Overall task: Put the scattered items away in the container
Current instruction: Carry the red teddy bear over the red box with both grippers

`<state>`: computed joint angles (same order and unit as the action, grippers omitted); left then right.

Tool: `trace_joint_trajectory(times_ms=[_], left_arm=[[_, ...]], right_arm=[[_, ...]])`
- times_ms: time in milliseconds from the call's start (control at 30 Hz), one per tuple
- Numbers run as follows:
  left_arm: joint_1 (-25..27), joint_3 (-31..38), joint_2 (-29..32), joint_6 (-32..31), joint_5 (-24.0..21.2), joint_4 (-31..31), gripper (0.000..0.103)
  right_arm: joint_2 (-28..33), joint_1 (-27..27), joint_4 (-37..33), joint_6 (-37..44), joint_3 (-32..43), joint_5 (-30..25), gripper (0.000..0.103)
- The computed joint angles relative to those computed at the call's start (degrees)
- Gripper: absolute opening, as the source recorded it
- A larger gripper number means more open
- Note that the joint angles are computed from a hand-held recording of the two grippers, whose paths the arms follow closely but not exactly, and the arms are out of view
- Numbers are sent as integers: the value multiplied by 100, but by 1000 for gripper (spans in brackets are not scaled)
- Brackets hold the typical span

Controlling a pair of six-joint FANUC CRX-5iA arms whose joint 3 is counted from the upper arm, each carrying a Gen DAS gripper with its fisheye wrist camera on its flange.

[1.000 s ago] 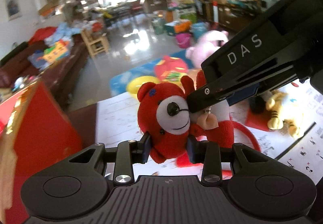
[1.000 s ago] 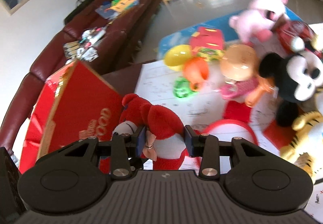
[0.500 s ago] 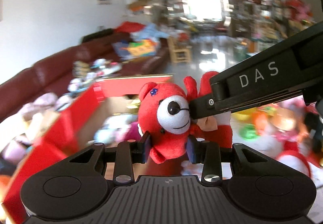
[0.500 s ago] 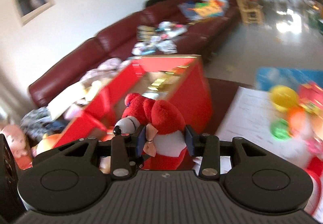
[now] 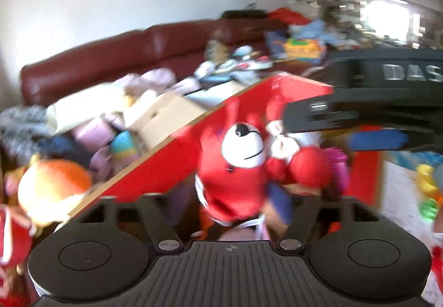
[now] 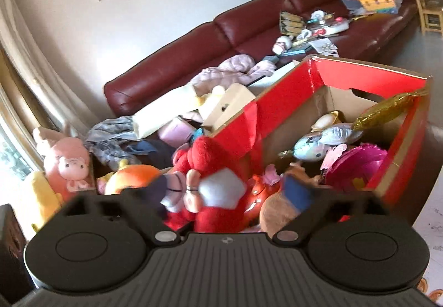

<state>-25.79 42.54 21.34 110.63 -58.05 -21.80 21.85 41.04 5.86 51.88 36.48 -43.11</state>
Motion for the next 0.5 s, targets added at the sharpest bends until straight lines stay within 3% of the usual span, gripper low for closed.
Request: trace_joint_trajectory(times_ms=[33,333,500], left_arm=[[37,0,10,14,-29,58,91],[-73,20,170,-375,-17,534,93],[-186,192,365,-494,-76,591,93]], right_arm=[[26,20,217,-220,-39,-7,96],[-201,-168,-26,-565,-408,-296,96],[-401,-177,-72,-544,-704,-81,96]])
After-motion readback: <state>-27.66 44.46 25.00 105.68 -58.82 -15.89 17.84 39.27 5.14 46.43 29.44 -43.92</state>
